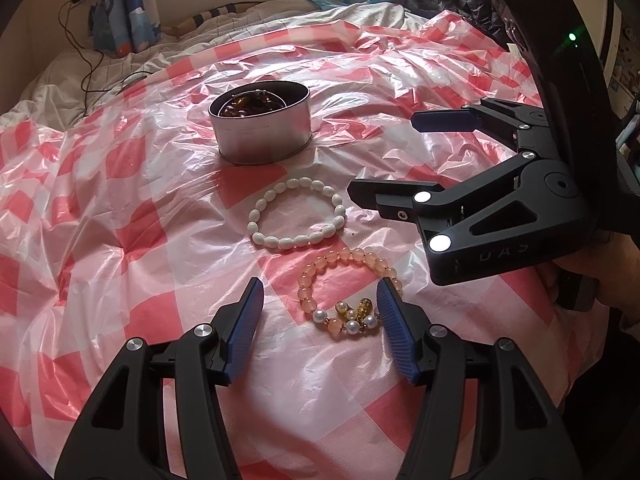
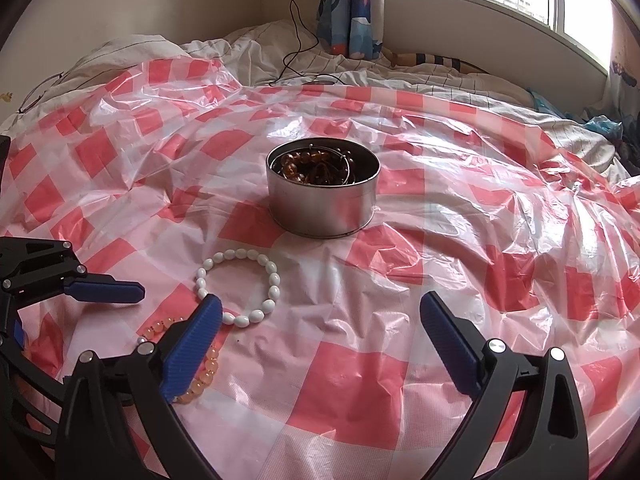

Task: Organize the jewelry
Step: 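Move both open tools to the white and pearl bead bracelets, then grasp the white bead bracelet with right tool while left tool grasps the pearl-peach bracelet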

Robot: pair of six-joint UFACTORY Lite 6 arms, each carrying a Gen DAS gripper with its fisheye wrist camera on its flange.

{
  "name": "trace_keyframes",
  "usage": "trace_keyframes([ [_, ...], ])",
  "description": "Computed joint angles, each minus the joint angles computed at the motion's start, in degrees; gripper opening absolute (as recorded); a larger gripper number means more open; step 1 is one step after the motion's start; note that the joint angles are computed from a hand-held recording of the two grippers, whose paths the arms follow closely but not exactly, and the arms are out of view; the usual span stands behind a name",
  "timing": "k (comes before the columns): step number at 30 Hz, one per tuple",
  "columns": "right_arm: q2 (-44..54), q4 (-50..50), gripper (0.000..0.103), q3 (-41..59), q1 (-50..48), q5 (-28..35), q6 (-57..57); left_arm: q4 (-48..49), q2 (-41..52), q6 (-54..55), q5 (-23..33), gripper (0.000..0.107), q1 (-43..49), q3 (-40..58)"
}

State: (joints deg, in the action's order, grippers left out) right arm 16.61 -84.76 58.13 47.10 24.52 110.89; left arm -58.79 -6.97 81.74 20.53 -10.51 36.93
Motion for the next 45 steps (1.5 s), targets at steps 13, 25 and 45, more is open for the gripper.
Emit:
trace_keyframes([
  [13, 0.3, -4.0, 0.094, 1.6, 3.2, 2.7, -3.8, -1.6, 1.2, 2.7, 6.3, 0.056, 8.1, 2.5],
  [25, 9.4, 19.3, 0.052, 13.7, -1.8, -4.4, -31.1, -1.2, 1.6, 4.1, 11.7, 0.056, 8.4, 3.0],
  [45, 6.3, 32.2, 0.008, 9.1, -3.4, 0.3, -45.9, -6.0, 9.1, 2.7, 13.7, 0.056, 7.5, 6.0],
])
